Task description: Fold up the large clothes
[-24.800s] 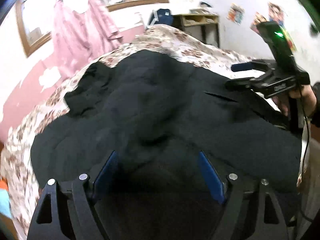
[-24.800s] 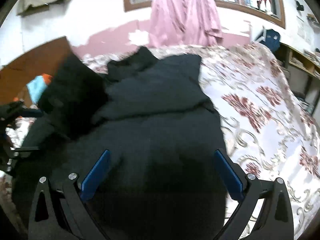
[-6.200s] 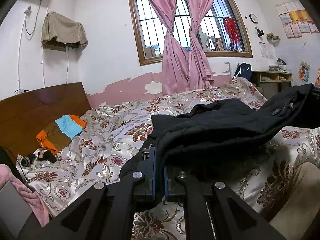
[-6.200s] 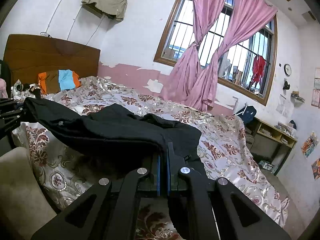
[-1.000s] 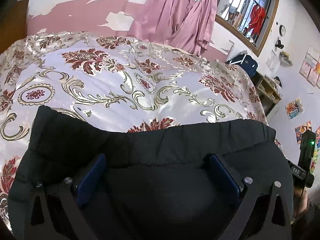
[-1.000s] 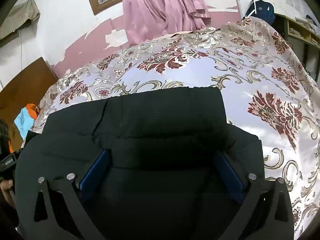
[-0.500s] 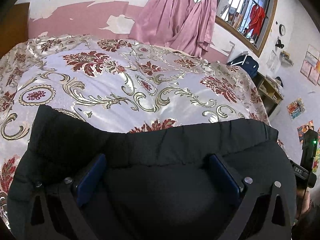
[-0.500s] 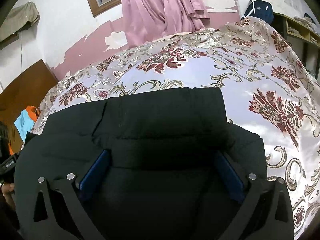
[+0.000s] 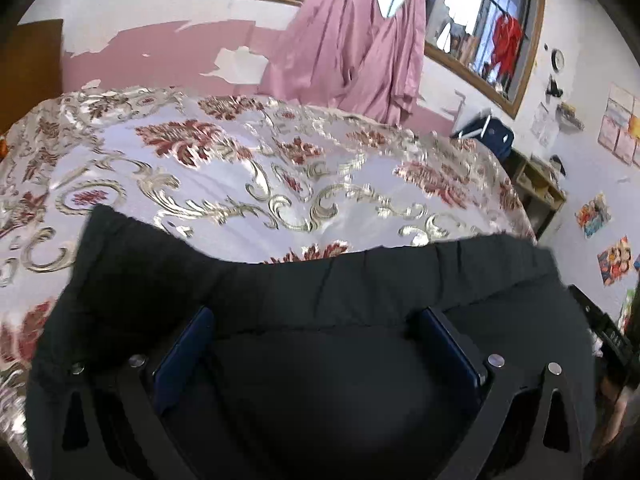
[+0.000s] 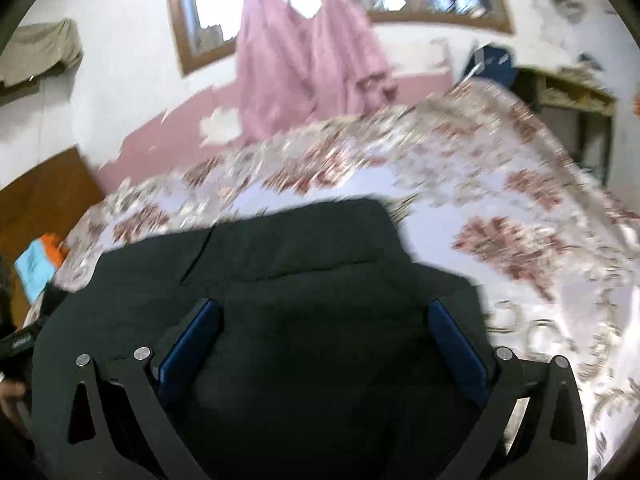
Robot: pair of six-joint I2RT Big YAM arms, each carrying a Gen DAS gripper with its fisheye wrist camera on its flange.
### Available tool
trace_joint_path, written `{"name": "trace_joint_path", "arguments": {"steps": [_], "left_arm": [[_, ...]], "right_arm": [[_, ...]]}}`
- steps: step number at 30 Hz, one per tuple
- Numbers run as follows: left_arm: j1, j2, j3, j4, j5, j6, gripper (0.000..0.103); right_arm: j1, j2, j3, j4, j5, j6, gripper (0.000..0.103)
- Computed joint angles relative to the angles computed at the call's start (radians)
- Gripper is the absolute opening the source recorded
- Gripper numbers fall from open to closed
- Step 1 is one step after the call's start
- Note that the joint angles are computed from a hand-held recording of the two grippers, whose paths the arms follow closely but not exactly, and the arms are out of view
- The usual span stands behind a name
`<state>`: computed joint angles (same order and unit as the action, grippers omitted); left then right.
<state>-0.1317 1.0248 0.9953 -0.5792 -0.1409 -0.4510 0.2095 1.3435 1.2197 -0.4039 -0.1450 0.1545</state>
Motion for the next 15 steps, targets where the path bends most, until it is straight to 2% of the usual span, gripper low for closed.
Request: {"name": "trace_joint_path", "arguments": {"steps": [1, 3, 4, 6, 8, 9, 11, 13, 15], "left_arm": [[0.004, -0.037, -0.017, 0.024, 0.013, -0.022, 0.103], [0.016, -0.1, -0.045, 0.056, 0.045, -0.067, 0.103], [0.028, -0.126, -0.05, 0.05, 0.064, -0.081, 0.103], [0.052, -0.156, -0.039, -0.008, 0.072, -0.073, 0.103], [0.076, -0.174, -0.024, -0.077, 0.071, -0.043, 0.103], [0.09, -0.183, -0.024, -0.1, 0.08, -0.033, 0.103], [0.145, -0.211, -0.026, -0.166, 0.126, -0.021, 0.103], [0.203, -0.239, -0.039, -0.22, 0.183, -0.018, 0.103], [0.278, -0.257, -0.055, -0.276, 0.256, 0.0, 0.103]], "right_arm": [[-0.011, -0.042, -0.049, 0.073, 0.02, 0.032, 0.102], [-0.046, -0.107, -0.127, 0.191, -0.004, 0.096, 0.102], [-0.068, -0.131, -0.154, 0.227, -0.019, 0.133, 0.102], [-0.112, -0.151, -0.177, 0.249, -0.078, 0.193, 0.102], [-0.146, -0.149, -0.175, 0.231, -0.147, 0.225, 0.102], [-0.165, -0.139, -0.159, 0.194, -0.191, 0.231, 0.102], [-0.18, -0.123, -0.139, 0.128, -0.228, 0.212, 0.102], [-0.203, -0.087, -0.098, 0.032, -0.329, 0.171, 0.102], [-0.214, -0.054, -0.067, -0.062, -0.383, 0.121, 0.102]]}}
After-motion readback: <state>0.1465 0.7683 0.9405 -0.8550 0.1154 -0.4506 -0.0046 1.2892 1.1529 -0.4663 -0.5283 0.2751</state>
